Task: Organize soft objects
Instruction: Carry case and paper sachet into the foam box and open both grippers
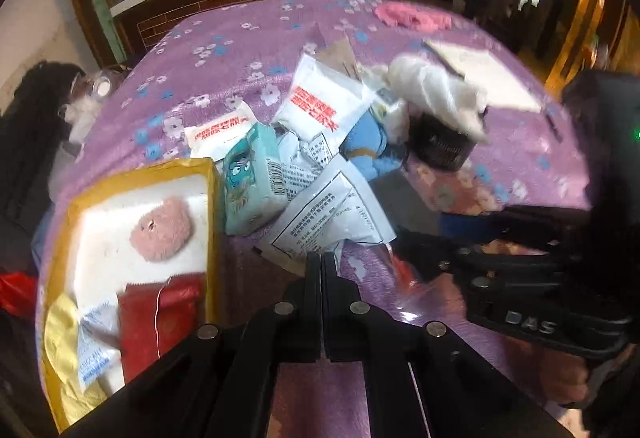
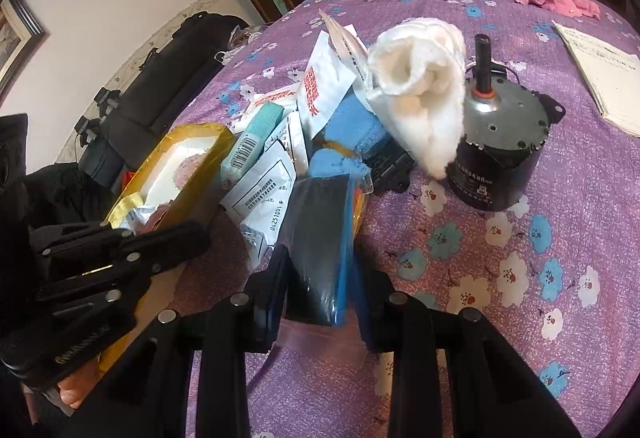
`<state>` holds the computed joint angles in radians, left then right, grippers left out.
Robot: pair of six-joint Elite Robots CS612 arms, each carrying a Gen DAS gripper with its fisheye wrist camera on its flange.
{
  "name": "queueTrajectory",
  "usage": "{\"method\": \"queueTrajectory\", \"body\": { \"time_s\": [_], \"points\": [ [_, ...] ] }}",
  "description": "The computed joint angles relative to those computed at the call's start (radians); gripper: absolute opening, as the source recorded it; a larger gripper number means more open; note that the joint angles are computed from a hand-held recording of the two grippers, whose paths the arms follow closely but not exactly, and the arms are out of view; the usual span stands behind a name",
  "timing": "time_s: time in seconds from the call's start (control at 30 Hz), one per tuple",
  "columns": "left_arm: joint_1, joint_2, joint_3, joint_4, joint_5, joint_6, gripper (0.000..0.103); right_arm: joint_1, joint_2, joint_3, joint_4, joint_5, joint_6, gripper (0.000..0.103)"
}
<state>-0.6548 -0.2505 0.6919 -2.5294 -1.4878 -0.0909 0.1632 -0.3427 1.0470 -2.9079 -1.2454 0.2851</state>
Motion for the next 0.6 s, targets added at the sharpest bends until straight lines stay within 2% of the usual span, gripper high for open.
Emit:
{"method": "queueTrajectory", "body": {
  "time_s": [0.13, 0.27, 0.37, 0.4, 0.47, 0.5, 0.53, 0.57, 0.6],
  "points": [
    [0.0, 0.041, -0.094, 0.131, -0.017, 0.04, 0.002, -0.003, 0.002, -0.004, 0.003, 0.009, 0.01, 0.029],
    [-0.014, 0.098, -0.221, 0.29, 0.078, 0.057, 0.002, -0.01, 0.001, -0.001, 0.003, 0.034, 0.031, 0.03],
    [-0.018, 0.099, -0.217, 0.293, 0.1, 0.077, 0.002, -0.013, 0.002, -0.003, 0.01, 0.046, 0.04, 0.03],
    [-0.017, 0.089, -0.196, 0.276, 0.092, 0.081, 0.002, -0.014, 0.002, -0.003, 0.011, 0.05, 0.042, 0.03],
    [-0.004, 0.054, -0.126, 0.196, 0.007, 0.077, 0.002, -0.015, 0.003, -0.004, 0.014, 0.053, 0.043, 0.03],
    [0.006, 0.027, -0.065, 0.108, -0.051, 0.054, 0.002, -0.015, 0.003, -0.004, 0.015, 0.054, 0.045, 0.03],
    [0.013, 0.008, -0.017, 0.017, -0.093, 0.011, 0.007, -0.015, 0.003, -0.005, 0.015, 0.054, 0.046, 0.03],
    [0.019, -0.008, 0.028, -0.067, -0.111, -0.06, 0.016, -0.015, 0.003, -0.005, 0.015, 0.054, 0.045, 0.03],
    [0.02, -0.014, 0.049, -0.108, -0.111, -0.105, 0.046, -0.015, 0.002, -0.004, 0.013, 0.052, 0.044, 0.03]
  ]
}}
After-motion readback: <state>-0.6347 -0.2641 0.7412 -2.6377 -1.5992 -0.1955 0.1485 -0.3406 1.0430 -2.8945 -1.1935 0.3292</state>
